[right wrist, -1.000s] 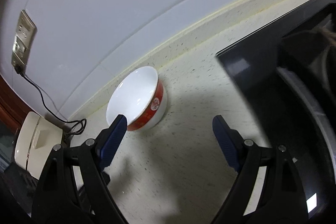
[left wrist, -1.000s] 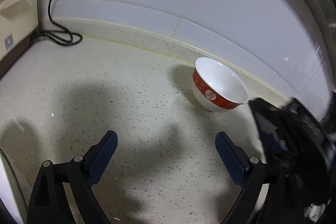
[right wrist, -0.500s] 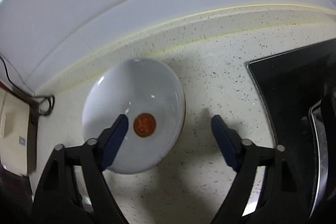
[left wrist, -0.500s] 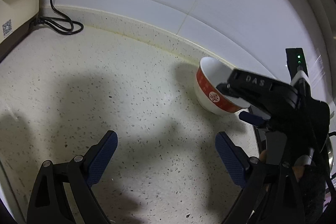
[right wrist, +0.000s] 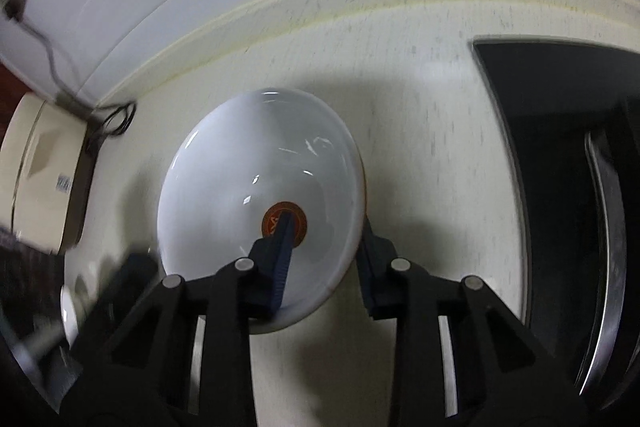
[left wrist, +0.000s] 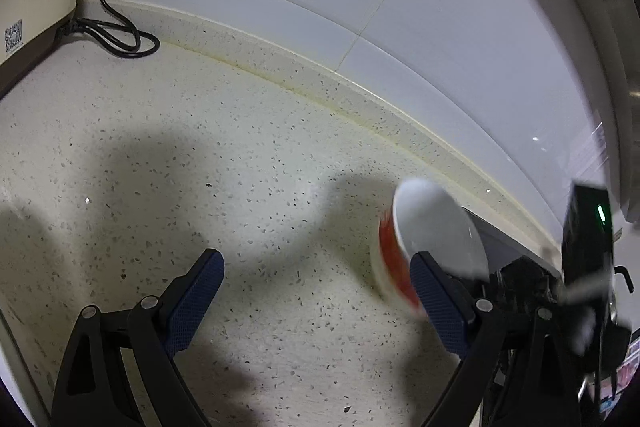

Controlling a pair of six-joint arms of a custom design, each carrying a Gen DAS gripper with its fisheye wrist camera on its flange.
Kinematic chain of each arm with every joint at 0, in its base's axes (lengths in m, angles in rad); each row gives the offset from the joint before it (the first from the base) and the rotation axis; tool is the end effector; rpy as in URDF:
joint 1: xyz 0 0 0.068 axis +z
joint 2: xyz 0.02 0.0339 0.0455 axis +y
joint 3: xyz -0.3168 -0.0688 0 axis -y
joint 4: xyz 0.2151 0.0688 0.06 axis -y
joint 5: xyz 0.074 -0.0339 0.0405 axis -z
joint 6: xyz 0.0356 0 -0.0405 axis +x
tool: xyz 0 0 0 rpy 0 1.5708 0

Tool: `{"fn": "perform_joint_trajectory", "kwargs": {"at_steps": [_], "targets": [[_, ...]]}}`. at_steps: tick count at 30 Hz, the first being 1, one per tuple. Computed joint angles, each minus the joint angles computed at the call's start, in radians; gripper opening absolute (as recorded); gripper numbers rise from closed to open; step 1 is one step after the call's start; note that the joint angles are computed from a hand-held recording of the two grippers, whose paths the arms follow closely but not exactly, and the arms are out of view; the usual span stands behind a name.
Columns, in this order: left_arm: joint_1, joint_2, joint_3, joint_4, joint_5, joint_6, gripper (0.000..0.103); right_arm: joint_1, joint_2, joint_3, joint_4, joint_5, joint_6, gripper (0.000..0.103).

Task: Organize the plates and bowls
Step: 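Grasp the rim of the red-banded bowl with both grippers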

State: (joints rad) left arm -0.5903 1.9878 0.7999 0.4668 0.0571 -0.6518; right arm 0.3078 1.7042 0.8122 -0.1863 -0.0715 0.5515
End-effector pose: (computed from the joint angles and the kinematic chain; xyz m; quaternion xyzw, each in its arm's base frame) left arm 0.3034 -0.2057 0.1537 -0.0162 0.9107 -0.2609 0.3199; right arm 0.2810 0.0920 0.2012 0.1092 0.9631 0.1330 0.2070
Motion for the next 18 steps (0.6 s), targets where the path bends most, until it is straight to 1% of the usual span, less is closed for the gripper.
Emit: {"fn": "perform_joint_trajectory", "kwargs": {"at_steps": [2,4,6,8,12,14,16,18], "targets": [[0.001,0.004,0.006,-0.004,0.021,-0.005,0.095,-0.016,-0.043,-0.079,0.074,-0.055,0.015,0.035],[-0.008,0.007,0.012,-0.01,0.029,0.003,0.095,-0.039,-0.076,-0.147,0.15,-0.105,0.037,0.039],[-0.024,0.011,0.025,-0.028,0.017,0.024,0.095,-0.031,-0.093,-0.175,0.189,-0.1,0.071,0.043],[-0.047,0.019,0.052,-0.07,-0.022,0.054,0.095,-0.048,-0.115,-0.217,0.244,-0.111,0.092,0.043],[-0.079,0.027,0.086,-0.127,-0.087,0.073,0.095,-0.082,-0.153,-0.292,0.34,-0.15,0.101,0.043],[-0.08,0.031,0.09,-0.132,-0.09,0.077,0.095,-0.088,-0.159,-0.312,0.368,-0.161,0.096,0.043],[-0.084,0.033,0.091,-0.134,-0.109,0.086,0.095,-0.084,-0.14,-0.318,0.404,-0.149,0.096,0.043],[-0.084,0.046,0.095,-0.116,-0.106,0.092,0.095,-0.08,-0.138,-0.327,0.423,-0.133,0.109,0.043]]}}
